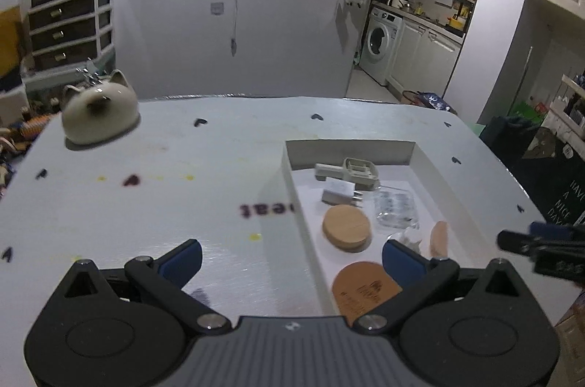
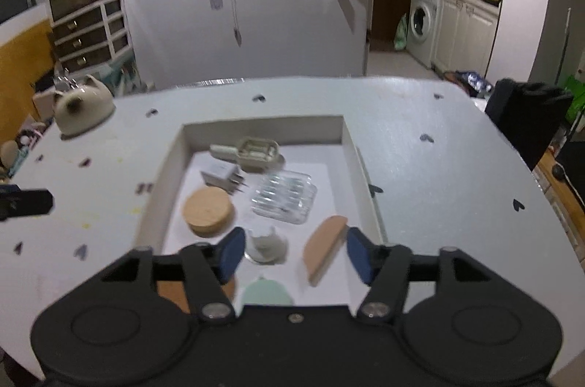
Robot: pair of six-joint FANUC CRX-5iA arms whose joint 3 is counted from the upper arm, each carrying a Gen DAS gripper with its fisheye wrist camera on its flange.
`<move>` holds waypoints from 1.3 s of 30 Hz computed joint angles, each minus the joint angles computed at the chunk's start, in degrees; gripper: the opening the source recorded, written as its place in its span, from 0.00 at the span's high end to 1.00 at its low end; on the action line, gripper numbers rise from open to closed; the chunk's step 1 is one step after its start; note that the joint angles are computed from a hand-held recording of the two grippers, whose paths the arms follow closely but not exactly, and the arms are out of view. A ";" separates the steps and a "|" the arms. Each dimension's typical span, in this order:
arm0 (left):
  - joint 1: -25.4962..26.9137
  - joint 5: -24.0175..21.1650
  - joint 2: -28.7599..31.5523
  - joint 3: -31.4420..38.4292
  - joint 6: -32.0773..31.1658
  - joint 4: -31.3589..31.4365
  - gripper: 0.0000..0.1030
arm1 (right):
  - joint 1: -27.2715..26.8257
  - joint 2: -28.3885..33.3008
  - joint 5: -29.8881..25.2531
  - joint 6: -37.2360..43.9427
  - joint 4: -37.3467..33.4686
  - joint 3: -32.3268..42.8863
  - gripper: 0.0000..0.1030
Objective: Organize rigid objects
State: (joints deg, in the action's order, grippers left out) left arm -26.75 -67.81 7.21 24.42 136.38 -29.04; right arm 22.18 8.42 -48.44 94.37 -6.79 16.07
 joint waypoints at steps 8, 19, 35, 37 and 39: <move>-3.50 -0.71 -2.81 -3.12 0.24 -4.07 0.00 | 3.51 -8.69 7.00 -5.41 5.29 -10.55 0.17; -6.21 -4.03 -2.78 -2.70 1.30 -7.41 0.00 | 6.01 -13.92 12.10 -12.81 12.75 -18.74 0.02; -7.42 -5.57 -2.64 -2.03 2.40 -8.76 0.00 | 6.33 -14.85 15.34 -13.92 14.68 -21.32 0.00; -7.48 -5.70 -2.65 -2.05 2.63 -8.80 0.00 | 6.31 -14.85 15.32 -13.13 14.21 -21.15 0.00; -7.57 -5.88 -2.65 -2.04 2.83 -8.86 0.00 | 6.41 -14.88 15.35 -13.06 14.20 -21.19 0.00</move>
State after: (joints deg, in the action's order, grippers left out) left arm -34.32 -73.70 4.56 22.39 139.21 -37.90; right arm 28.58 -6.46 -33.09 81.30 7.41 -5.12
